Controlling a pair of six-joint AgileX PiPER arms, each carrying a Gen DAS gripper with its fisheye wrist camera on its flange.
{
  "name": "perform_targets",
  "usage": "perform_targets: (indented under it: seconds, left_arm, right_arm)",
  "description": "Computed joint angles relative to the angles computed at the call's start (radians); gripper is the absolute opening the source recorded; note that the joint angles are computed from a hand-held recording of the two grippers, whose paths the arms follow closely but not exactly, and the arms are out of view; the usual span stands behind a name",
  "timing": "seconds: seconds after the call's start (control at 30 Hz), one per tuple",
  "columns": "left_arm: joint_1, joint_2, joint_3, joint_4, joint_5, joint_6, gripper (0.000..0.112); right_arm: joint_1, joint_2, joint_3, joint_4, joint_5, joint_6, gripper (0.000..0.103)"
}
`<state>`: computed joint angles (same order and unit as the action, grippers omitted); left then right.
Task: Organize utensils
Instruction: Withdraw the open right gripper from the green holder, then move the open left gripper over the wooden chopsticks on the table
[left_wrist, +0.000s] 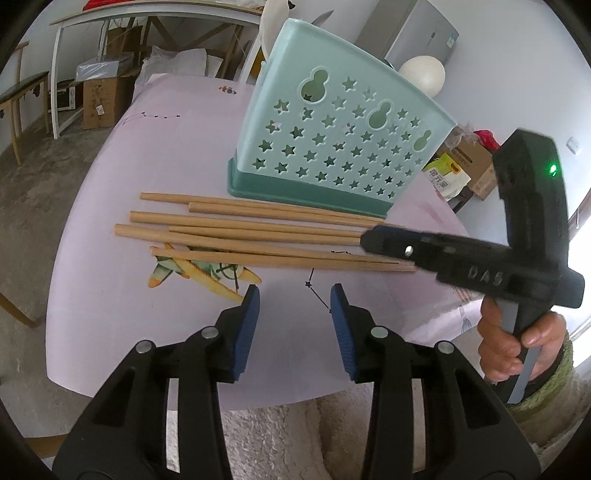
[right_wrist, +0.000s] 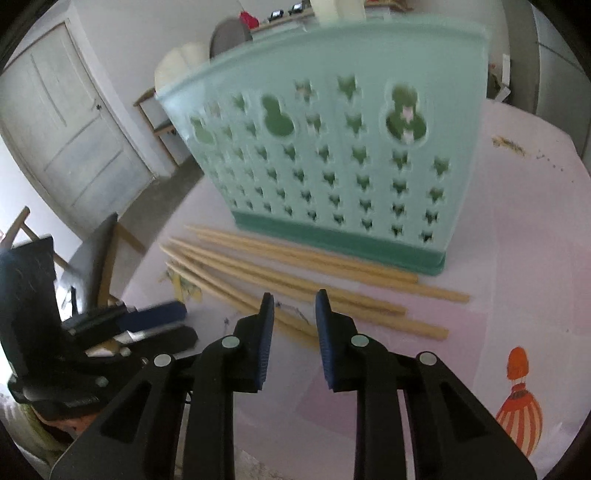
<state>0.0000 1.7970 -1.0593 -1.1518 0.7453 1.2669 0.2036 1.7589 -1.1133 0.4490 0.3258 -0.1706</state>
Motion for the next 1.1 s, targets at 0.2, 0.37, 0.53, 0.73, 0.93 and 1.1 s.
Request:
perform_targets:
  seconds: [0.2,0.37,0.53,0.73,0.93,1.1]
  left_arm:
    - [-0.003,0.008,-0.007,-0.011,0.001,0.004,0.037]
    - [0.007,0.015,-0.011,-0.016,0.012,0.019,0.037]
    - [0.009,0.014,-0.012,-0.017,-0.003,0.020,0.037]
    - [0.009,-0.006,0.010,-0.020,-0.032,0.025,0.037]
    - [0.002,-0.024,0.023,-0.016,-0.062,0.034,0.037]
    - [-0.018,-0.043,0.045,-0.017,-0.091,0.060,0.037]
  right_arm:
    - [-0.022,-0.042,0.031,0.082,0.004,-0.036,0.033]
    - [-0.043,-0.081,0.074,0.098,0.003,-0.019,0.037]
    - [-0.088,-0.116,0.110,0.186,0.022,-0.087,0.039]
    - [-0.097,-0.135,0.134,0.261,0.024,-0.147,0.044]
    - [-0.104,-0.169,0.188,0.347,0.015,-0.206,0.048]
    - [-0.118,-0.200,0.235,0.415,0.013,-0.259,0.048]
